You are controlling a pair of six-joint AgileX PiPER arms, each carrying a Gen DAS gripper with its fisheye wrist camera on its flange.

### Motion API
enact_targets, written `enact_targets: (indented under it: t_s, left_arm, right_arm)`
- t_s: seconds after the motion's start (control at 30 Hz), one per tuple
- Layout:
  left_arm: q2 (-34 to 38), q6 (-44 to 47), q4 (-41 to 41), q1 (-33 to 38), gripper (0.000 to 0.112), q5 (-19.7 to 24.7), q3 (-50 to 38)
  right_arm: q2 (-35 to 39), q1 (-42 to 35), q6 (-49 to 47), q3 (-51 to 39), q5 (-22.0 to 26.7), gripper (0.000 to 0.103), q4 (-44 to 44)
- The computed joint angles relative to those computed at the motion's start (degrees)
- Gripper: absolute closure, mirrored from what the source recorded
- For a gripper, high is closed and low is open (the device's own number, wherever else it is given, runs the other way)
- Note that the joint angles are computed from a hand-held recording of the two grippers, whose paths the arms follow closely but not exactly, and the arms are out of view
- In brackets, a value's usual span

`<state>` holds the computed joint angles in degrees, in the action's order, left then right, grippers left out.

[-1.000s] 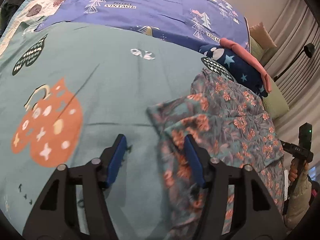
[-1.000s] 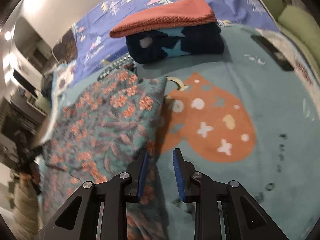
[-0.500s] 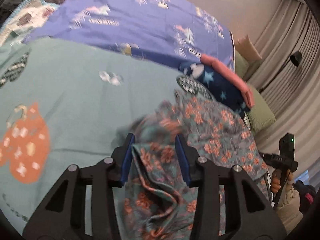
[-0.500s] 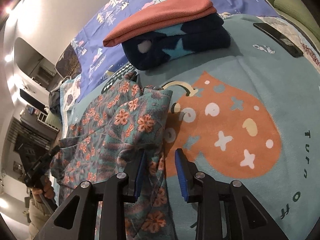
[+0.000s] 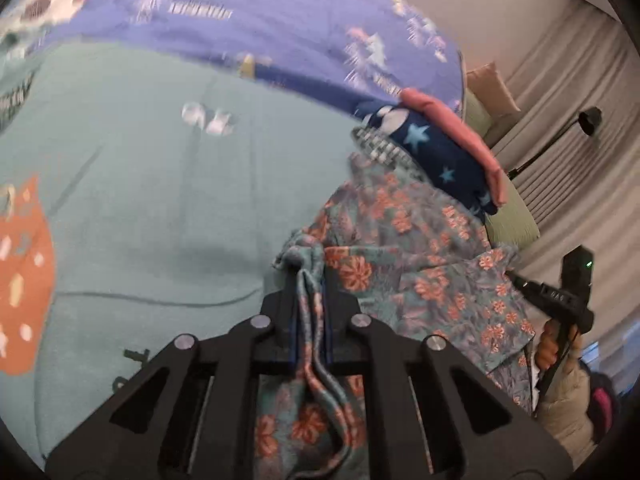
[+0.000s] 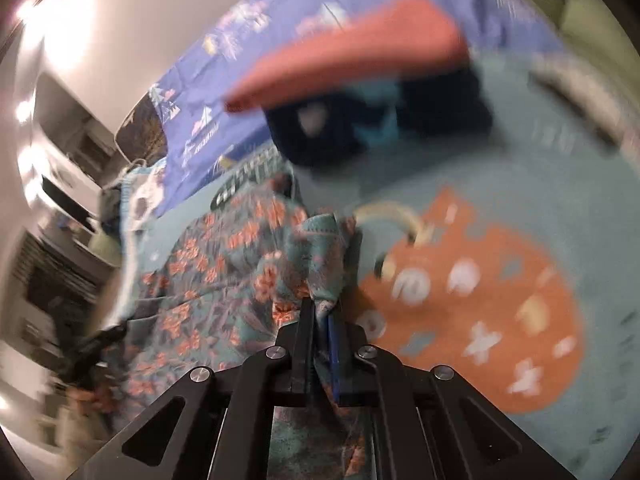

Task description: Fold small clothes

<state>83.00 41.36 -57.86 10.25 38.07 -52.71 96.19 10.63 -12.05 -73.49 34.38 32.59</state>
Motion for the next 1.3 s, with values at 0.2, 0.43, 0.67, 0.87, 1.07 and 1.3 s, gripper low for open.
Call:
enact_targets:
  t_s: [0.2,0.43,0.67,0.87,1.07,1.3]
  left_arm:
    - [-6.5,5.0,-4.6,4.6,0.097,1.7,2.8]
    - [-1.2,-1.0,-1.0,7.0,0.058,3.2,1.3]
    - [3.2,-1.0,-0.8,2.9,0.109,3.1,-1.8]
    - [-12.1,-8.4,6.3,-2.9,0.108,-11.1,2.3]
    - [-13.0,-20.6,24.4,-3.6,0.054,-9.0,0.3]
    - [-0.3,-14.7,15.8,5.8,0.052,-1.9,0.0]
  right_arm:
    - [-0.2,-2.9,7.5,-3.6,3.6,0.096,-12.0]
    - [2.0,-4.0,4.1,-0.7,4.5,0.079,-6.4]
    - [3.4,-7.6,-4.0,0.4,7.0,0.06,4.3]
    - [-1.7,-3.3,1.5,2.3,0.6,0.099,-3.9]
    - [1.4,1.0,14.7,-2.4,4.6,0.095,-21.5]
    - [0.4,-2.3,13.0,1.7,2.5,0.073,-15.8]
